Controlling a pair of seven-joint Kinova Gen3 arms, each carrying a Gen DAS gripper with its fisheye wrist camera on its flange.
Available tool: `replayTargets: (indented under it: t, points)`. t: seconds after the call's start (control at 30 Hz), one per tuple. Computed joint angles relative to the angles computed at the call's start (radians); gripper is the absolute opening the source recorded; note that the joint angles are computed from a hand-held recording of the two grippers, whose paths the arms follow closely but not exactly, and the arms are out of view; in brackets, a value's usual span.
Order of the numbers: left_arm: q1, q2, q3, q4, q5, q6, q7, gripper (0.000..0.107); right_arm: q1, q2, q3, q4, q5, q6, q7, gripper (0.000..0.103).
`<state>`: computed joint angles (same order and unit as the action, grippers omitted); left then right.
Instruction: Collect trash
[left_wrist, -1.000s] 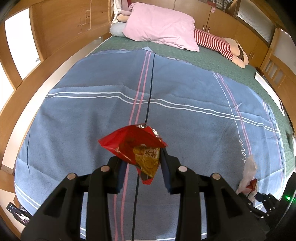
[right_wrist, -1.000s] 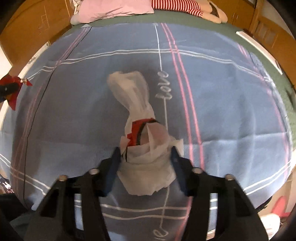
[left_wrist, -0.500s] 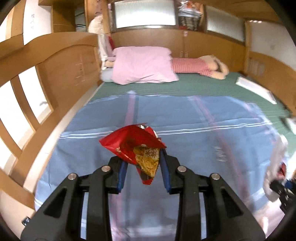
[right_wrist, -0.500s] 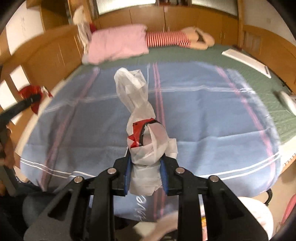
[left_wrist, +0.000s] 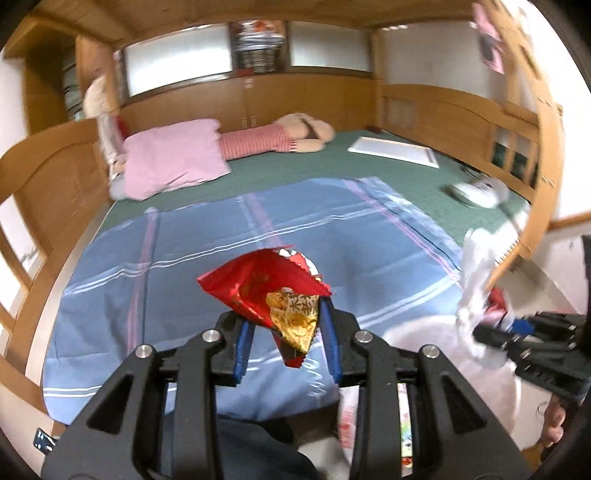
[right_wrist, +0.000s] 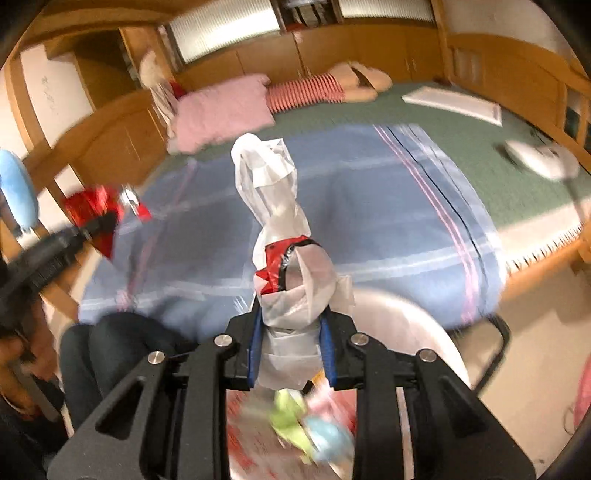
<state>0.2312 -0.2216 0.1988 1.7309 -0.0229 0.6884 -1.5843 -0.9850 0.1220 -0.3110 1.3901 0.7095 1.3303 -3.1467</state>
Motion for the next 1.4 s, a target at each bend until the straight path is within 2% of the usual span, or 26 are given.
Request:
replayTargets:
  t: [0.07, 0.13, 0.2, 0.23, 0.27, 0.3, 0.33, 0.5, 0.53, 0.63, 0.67, 0.8, 0.97, 1.03, 1.17, 1.23, 1.3, 1.4]
  points:
    - [0.014, -0.008, 0.021, 0.002, -0.005, 0.013, 0.001, 0.034, 0.001, -0.021, -0.009, 0.060, -0.036, -0.020, -0.050, 0.029]
    - [0.028, -0.009, 0.042, 0.000, -0.012, 0.027, 0.003, 0.034, 0.014, -0.018, -0.014, 0.079, -0.089, -0.010, -0.064, 0.038]
    - [0.043, -0.007, 0.049, -0.001, -0.014, 0.036, -0.006, 0.034, 0.013, -0.012, -0.017, 0.086, -0.109, 0.012, -0.078, 0.056]
    - [0.049, -0.011, 0.055, 0.002, -0.017, 0.040, -0.006, 0.035, 0.013, -0.013, -0.027, 0.090, -0.095, 0.021, -0.098, 0.061]
    - [0.054, -0.006, 0.067, 0.003, -0.024, 0.043, -0.004, 0.036, -0.005, -0.025, -0.023, 0.099, -0.065, 0.034, -0.134, 0.070]
    - [0.060, -0.002, 0.075, 0.003, -0.030, 0.049, -0.001, 0.037, -0.010, -0.037, -0.028, 0.111, -0.045, 0.036, -0.160, 0.077]
    - [0.067, 0.004, 0.076, 0.002, -0.030, 0.053, -0.004, 0.038, -0.013, -0.051, -0.035, 0.125, -0.025, 0.039, -0.188, 0.079]
    - [0.129, 0.047, 0.038, -0.010, 0.057, 0.095, -0.095, 0.043, -0.036, -0.087, -0.081, 0.132, 0.087, 0.185, -0.308, 0.080]
    - [0.139, 0.052, 0.031, -0.010, 0.080, 0.104, -0.118, 0.048, -0.027, -0.093, -0.094, 0.134, 0.100, 0.204, -0.320, 0.080]
    - [0.155, 0.072, 0.015, -0.017, 0.140, 0.139, -0.186, 0.078, -0.032, -0.111, -0.123, 0.140, 0.142, 0.259, -0.370, 0.081]
    - [0.157, 0.069, 0.018, -0.011, 0.145, 0.135, -0.192, 0.082, -0.033, -0.114, -0.132, 0.141, 0.156, 0.274, -0.385, 0.081]
    - [0.147, 0.051, 0.042, 0.001, 0.110, 0.114, -0.161, 0.090, -0.035, -0.112, -0.151, 0.128, 0.184, 0.311, -0.396, 0.085]
    - [0.142, 0.052, 0.013, -0.018, 0.141, 0.145, -0.167, 0.096, -0.075, -0.068, -0.155, 0.053, 0.229, 0.390, -0.351, 0.086]
    - [0.095, 0.040, 0.062, -0.023, 0.095, 0.149, -0.102, 0.096, -0.103, -0.046, -0.146, 0.014, 0.246, 0.433, -0.329, 0.089]
    - [-0.091, -0.039, 0.227, -0.013, -0.045, 0.123, 0.060, 0.098, -0.169, 0.013, -0.111, -0.080, 0.274, 0.520, -0.261, 0.095]
    - [-0.150, -0.080, 0.270, -0.014, -0.100, 0.127, 0.142, 0.099, -0.203, 0.049, -0.091, -0.132, 0.293, 0.552, -0.206, 0.095]
    - [-0.138, -0.103, 0.257, -0.027, -0.160, 0.150, 0.217, 0.100, -0.225, 0.076, -0.068, -0.179, 0.291, 0.567, -0.153, 0.099]
    - [-0.045, -0.114, 0.193, -0.043, -0.230, 0.189, 0.303, 0.100, -0.264, 0.103, -0.036, -0.225, 0.305, 0.572, -0.102, 0.099]
